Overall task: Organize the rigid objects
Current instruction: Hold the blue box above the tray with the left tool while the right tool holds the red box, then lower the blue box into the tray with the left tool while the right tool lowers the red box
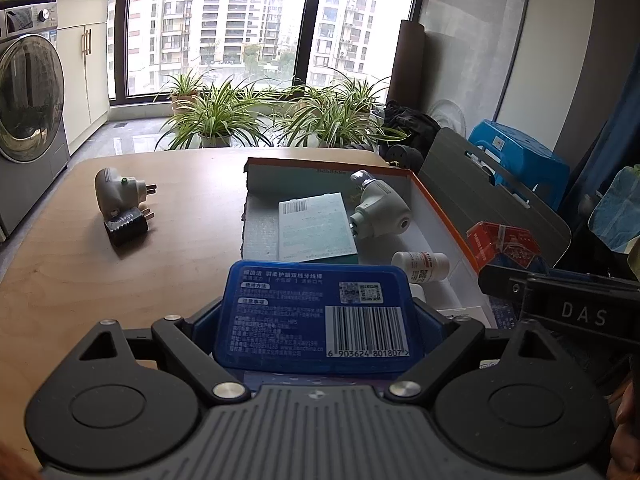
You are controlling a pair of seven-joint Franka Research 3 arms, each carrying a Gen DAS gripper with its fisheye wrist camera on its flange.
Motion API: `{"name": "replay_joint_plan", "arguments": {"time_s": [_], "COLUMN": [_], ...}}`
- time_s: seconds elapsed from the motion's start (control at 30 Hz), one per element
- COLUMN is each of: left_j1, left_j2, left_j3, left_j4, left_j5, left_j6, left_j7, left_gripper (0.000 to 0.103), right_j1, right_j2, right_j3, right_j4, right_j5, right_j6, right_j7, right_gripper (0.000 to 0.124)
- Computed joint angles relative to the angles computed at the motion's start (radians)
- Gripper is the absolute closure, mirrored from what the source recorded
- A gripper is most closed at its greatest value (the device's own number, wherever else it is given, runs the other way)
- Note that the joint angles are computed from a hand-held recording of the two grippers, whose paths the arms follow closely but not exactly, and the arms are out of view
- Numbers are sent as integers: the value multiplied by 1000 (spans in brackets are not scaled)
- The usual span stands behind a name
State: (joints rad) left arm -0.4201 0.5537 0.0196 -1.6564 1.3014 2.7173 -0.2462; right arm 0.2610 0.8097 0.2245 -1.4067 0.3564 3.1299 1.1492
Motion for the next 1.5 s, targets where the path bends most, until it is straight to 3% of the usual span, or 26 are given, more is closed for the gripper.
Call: {"name": "replay_joint_plan", "arguments": {"time_s": [1.17, 1.27, 1.5], "left_j1": [-1, 2, 16], "left_j2": [33, 41, 65], "left_j3": [13, 12, 3], "left_j4": [26, 33, 47], "left_j5": [-96, -115, -192], "left_j6": [29, 36, 83], "left_j7": [88, 109, 194], "left_gripper": [8, 8, 8], "right_j1": [26, 14, 11], "right_j2": [29, 34, 41], "right_j3": [-41, -25, -23], "right_j4": [40, 50, 68], "right_j5": [-8, -7, -3], "right_j6": [-52, -48, -57], "right_j7": [35, 27, 23], "right_gripper": [52, 59, 59]}}
